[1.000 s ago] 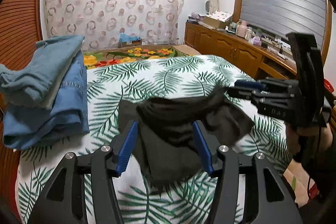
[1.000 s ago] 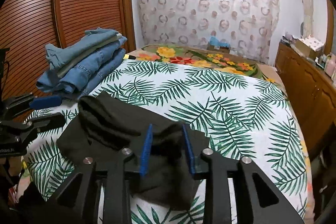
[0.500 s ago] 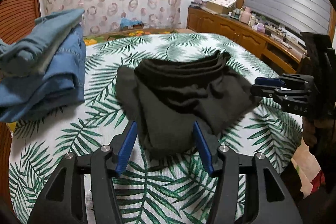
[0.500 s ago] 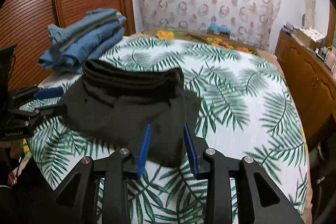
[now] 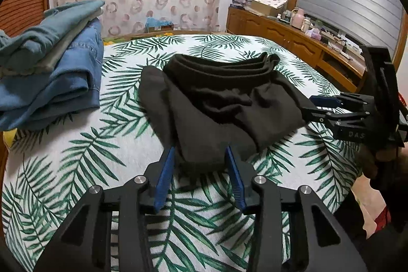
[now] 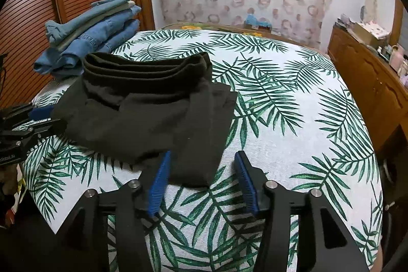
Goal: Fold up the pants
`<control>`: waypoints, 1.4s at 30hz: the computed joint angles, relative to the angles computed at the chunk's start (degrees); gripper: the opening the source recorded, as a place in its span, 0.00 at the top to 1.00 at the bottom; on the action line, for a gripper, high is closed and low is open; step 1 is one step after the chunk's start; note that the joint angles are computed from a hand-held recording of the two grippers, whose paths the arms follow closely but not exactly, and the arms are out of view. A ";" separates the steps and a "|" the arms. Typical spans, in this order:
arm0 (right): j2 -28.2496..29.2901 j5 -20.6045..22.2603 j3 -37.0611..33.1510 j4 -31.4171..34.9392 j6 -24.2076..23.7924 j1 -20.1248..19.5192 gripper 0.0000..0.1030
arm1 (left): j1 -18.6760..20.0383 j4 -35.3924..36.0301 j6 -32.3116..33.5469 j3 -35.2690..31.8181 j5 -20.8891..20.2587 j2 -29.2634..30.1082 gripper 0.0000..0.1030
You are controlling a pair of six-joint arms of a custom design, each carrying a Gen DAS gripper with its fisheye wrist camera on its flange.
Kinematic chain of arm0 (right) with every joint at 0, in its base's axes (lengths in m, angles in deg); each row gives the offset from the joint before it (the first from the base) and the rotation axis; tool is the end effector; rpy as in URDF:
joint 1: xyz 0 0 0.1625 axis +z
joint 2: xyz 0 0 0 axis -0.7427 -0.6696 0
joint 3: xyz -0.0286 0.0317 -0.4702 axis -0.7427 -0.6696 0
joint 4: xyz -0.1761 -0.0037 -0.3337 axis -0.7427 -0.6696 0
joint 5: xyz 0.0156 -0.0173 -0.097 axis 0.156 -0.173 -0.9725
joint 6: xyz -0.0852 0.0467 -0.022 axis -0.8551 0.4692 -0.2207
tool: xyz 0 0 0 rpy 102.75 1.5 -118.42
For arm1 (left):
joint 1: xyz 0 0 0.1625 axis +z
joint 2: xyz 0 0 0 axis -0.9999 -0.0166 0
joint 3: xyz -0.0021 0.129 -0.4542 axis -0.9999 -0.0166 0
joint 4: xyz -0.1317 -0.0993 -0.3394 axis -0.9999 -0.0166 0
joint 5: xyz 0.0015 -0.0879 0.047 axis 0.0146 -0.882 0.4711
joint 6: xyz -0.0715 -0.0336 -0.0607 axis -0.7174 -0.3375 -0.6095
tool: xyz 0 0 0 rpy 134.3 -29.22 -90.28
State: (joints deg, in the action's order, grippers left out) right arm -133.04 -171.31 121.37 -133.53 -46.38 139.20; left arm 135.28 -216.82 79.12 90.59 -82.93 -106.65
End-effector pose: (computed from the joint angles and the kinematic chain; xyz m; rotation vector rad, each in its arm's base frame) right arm 0.1296 -0.6320 0.2043 1.0791 -2.3291 0.7852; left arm -0.2048 -0.5180 0.0477 0.4629 2.3234 -0.9629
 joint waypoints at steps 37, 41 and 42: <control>-6.96 6.82 5.77 1.49 -4.13 -3.14 0.96 | -2.03 -10.56 1.59 4.81 -0.40 -1.19 0.88; -8.46 7.47 7.67 1.15 -5.18 -3.58 0.96 | -3.01 -10.61 0.56 6.62 -0.46 -1.58 0.88; -8.70 7.68 8.19 0.80 -5.36 -3.75 0.96 | -3.10 -10.52 0.31 6.87 -0.57 -1.63 0.88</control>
State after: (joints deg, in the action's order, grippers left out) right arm -141.73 -163.63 129.56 -132.73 -51.74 135.44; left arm 132.18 -227.34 79.43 97.45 -83.50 -108.28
